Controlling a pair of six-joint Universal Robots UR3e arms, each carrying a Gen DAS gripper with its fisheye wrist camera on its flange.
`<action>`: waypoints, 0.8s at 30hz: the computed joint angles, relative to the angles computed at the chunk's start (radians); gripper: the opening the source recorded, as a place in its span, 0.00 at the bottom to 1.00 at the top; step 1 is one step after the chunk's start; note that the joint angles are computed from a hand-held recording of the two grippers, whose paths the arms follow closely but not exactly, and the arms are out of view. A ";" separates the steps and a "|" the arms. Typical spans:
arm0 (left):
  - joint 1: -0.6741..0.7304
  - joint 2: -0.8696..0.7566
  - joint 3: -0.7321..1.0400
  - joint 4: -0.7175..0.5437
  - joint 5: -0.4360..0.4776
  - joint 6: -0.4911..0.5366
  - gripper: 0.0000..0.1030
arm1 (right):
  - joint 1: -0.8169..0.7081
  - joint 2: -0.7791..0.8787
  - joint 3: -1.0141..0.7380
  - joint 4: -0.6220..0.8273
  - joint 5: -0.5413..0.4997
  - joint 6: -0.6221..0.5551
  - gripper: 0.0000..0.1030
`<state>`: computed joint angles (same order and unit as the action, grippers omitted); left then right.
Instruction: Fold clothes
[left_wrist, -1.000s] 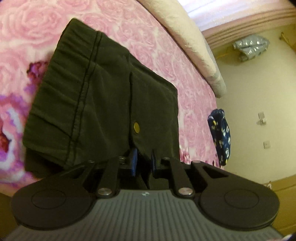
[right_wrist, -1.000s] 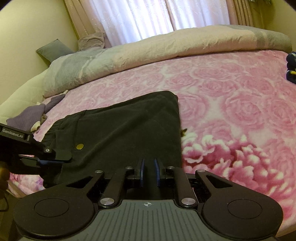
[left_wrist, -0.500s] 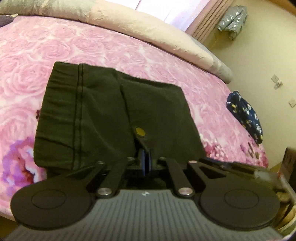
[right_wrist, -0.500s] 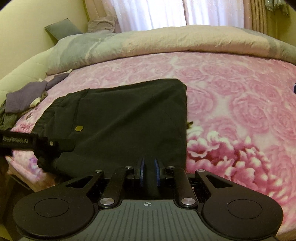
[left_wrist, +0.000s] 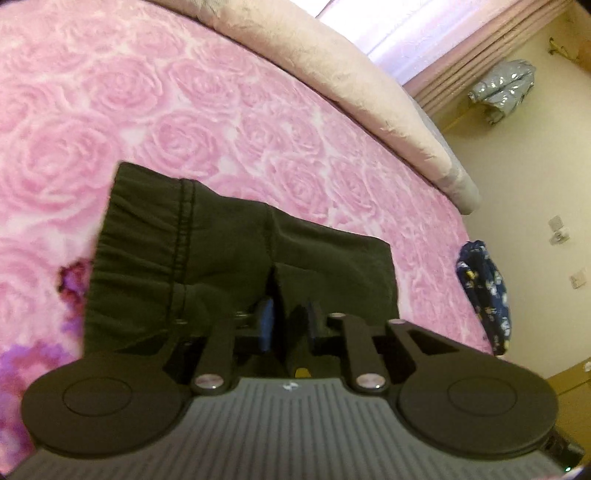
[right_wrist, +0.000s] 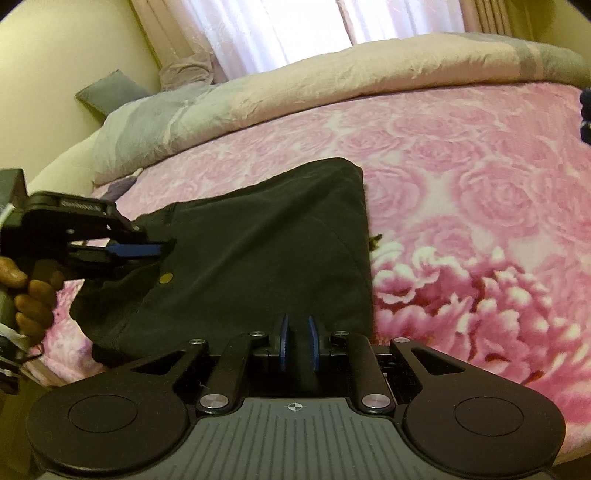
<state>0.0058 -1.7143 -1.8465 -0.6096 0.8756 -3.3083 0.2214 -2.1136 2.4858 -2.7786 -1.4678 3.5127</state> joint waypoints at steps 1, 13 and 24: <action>-0.002 -0.015 0.002 0.012 -0.003 -0.012 0.02 | -0.003 -0.002 0.002 -0.001 0.004 0.004 0.14; 0.014 0.014 -0.158 0.273 0.024 0.092 0.03 | 0.056 0.088 -0.044 -0.011 -0.057 -0.028 0.14; -0.035 0.123 -0.088 0.161 0.103 0.165 0.08 | 0.111 0.049 -0.019 -0.084 -0.066 0.023 0.14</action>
